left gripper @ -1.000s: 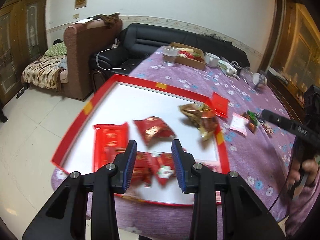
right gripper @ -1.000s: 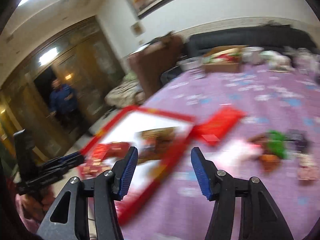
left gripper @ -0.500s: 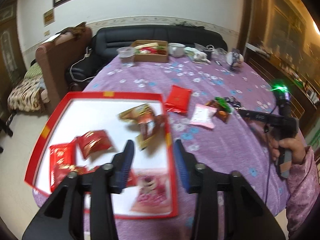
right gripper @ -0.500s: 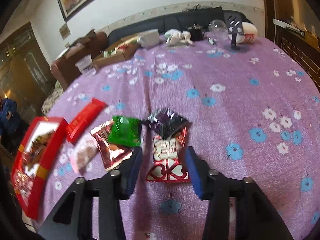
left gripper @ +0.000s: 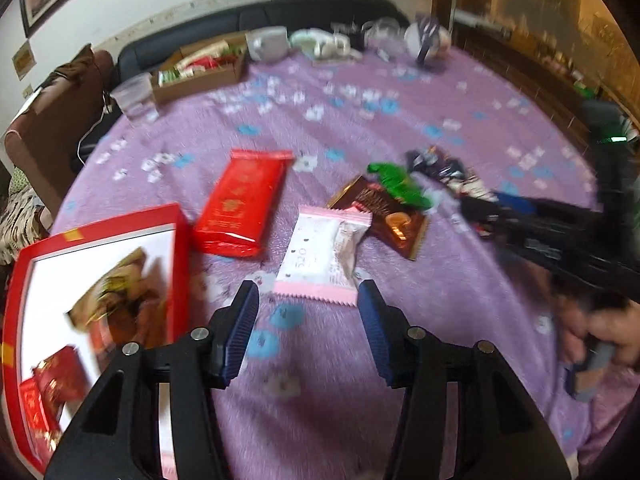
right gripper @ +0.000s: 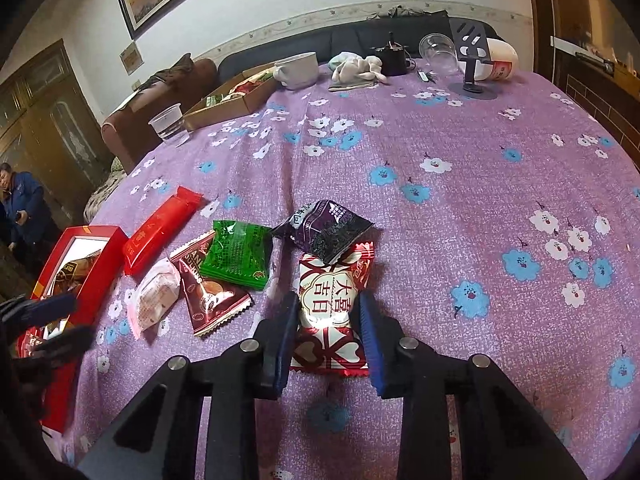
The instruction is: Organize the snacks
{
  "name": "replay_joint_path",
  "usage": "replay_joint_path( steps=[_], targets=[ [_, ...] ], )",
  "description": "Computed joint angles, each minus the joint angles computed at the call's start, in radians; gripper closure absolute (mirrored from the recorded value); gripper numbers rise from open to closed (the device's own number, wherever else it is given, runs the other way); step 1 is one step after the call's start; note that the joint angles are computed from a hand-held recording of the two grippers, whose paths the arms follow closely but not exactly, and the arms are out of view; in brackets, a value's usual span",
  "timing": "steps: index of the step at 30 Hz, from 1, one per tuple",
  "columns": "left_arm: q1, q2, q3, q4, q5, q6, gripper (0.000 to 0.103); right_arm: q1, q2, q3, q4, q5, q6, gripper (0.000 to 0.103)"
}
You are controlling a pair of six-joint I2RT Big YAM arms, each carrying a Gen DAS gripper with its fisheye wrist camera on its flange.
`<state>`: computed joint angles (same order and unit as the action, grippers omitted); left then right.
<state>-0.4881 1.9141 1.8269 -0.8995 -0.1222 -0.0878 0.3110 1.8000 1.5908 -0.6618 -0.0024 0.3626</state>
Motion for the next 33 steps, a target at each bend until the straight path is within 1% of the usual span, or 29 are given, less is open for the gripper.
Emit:
replay_joint_path(
  steps=[2, 6, 7, 11, 16, 18, 20, 21, 25, 28, 29, 31, 33],
  targets=[
    [0.000, 0.042, 0.052, -0.041, 0.010, 0.002, 0.053, 0.000, 0.001, 0.001, -0.001, 0.001, -0.002, 0.071],
    [0.007, 0.099, 0.120, -0.091, 0.039, -0.004, 0.053, -0.001, 0.000, 0.002, -0.005, -0.007, 0.004, 0.071],
    [0.010, 0.102, 0.124, -0.084, 0.051, -0.010, 0.053, -0.003, 0.000, 0.002, -0.005, -0.010, 0.005, 0.071],
    [0.008, 0.130, 0.170, -0.110, 0.068, 0.006, 0.053, -0.003, -0.001, 0.001, -0.007, -0.012, 0.008, 0.071],
    [0.004, 0.149, 0.200, -0.114, 0.093, 0.013, 0.053, -0.003, -0.002, 0.000, -0.006, -0.013, 0.008, 0.070],
    [0.007, 0.158, 0.218, -0.123, 0.118, 0.005, 0.053, -0.003, -0.001, 0.000, -0.005, -0.013, 0.009, 0.070],
    [0.008, 0.156, 0.221, -0.112, 0.121, -0.001, 0.053, -0.003, -0.001, 0.000, -0.005, -0.013, 0.009, 0.070],
    [0.008, 0.154, 0.219, -0.103, 0.126, 0.008, 0.053, -0.003, -0.001, 0.000, -0.005, -0.013, 0.008, 0.070],
    [0.001, 0.183, 0.267, -0.131, 0.100, 0.033, 0.053, -0.003, -0.002, 0.001, -0.007, -0.011, 0.006, 0.070],
    [0.000, 0.206, 0.292, -0.152, 0.089, 0.033, 0.051, -0.003, -0.002, 0.000, -0.006, -0.013, 0.009, 0.070],
    [-0.002, 0.196, 0.271, -0.122, 0.084, 0.037, 0.051, -0.003, -0.001, 0.001, -0.007, -0.012, 0.008, 0.070],
    [-0.005, 0.189, 0.254, -0.105, 0.082, 0.049, 0.052, -0.003, -0.002, 0.000, -0.006, -0.013, 0.008, 0.070],
    [-0.003, 0.182, 0.241, -0.091, 0.094, 0.044, 0.060, -0.003, -0.001, 0.001, -0.007, -0.011, 0.005, 0.070]
  ],
)
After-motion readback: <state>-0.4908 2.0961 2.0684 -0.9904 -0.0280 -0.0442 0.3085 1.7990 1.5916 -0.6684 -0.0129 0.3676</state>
